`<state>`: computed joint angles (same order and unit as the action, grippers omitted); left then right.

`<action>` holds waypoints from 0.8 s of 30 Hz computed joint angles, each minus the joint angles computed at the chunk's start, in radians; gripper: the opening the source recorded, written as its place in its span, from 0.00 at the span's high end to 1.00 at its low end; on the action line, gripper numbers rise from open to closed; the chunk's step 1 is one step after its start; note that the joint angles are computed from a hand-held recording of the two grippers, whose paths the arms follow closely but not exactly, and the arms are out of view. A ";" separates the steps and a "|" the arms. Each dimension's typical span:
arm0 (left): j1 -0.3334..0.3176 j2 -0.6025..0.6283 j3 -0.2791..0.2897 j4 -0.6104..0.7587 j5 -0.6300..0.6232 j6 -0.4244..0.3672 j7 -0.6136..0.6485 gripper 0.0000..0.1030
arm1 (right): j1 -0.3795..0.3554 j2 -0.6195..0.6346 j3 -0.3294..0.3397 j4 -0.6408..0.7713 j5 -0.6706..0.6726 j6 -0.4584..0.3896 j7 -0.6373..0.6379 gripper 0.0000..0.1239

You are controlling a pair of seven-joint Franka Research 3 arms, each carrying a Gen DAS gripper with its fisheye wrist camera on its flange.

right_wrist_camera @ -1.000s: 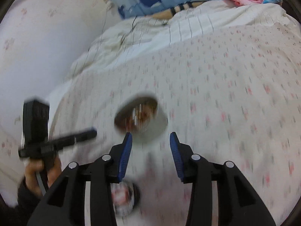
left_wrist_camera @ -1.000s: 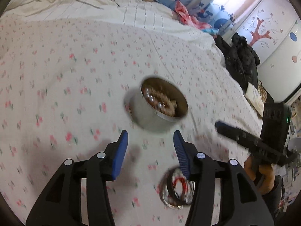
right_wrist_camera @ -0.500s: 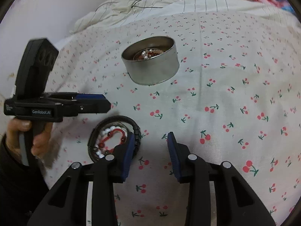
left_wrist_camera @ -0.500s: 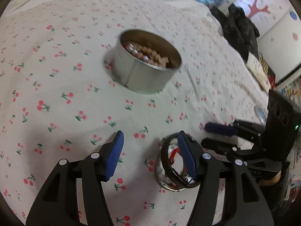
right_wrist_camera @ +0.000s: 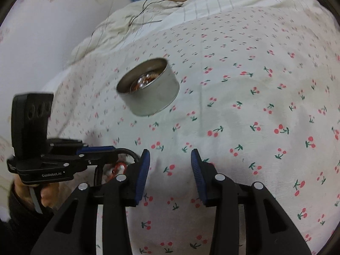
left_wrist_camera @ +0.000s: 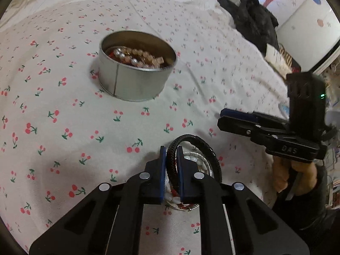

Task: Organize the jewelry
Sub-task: 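Grasp a black braided bracelet from the dish with the left gripper, then grasp a silver bangle with right while left holds the black braided bracelet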

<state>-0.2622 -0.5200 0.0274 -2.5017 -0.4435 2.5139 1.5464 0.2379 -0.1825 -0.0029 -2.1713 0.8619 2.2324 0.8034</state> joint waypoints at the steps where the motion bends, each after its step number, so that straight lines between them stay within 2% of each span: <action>1: -0.005 -0.008 0.012 -0.004 -0.016 0.002 0.008 0.91 | -0.002 0.004 -0.003 0.003 0.006 -0.004 0.005 0.68; 6: 0.007 -0.050 0.045 -0.032 -0.077 0.048 0.002 0.91 | -0.004 0.006 -0.003 0.006 0.013 -0.024 0.006 0.68; 10: 0.075 -0.087 0.047 -0.073 -0.057 0.097 -0.101 0.91 | 0.004 0.006 -0.001 0.012 0.014 -0.081 -0.046 0.68; 12: 0.144 -0.091 0.007 -0.087 0.019 0.095 -0.206 0.91 | 0.013 -0.001 0.005 0.009 0.008 -0.105 -0.084 0.68; 13: 0.152 -0.089 0.005 -0.091 0.041 0.093 -0.236 0.91 | 0.016 -0.006 0.008 0.005 0.005 -0.111 -0.094 0.68; 16: 0.132 -0.081 0.032 -0.092 0.058 0.080 -0.265 0.91 | 0.026 -0.014 0.016 -0.006 -0.006 -0.115 -0.118 0.71; 18: 0.129 -0.069 0.021 -0.084 0.083 0.078 -0.289 0.91 | 0.033 -0.019 0.023 -0.015 -0.019 -0.109 -0.130 0.77; 20: 0.119 -0.064 0.030 -0.082 0.092 0.075 -0.289 0.89 | 0.040 -0.024 0.028 -0.025 -0.036 -0.102 -0.141 0.88; 24: 0.113 -0.061 0.046 -0.080 0.093 0.067 -0.292 0.85 | 0.058 -0.036 0.032 -0.040 -0.027 -0.072 -0.159 0.92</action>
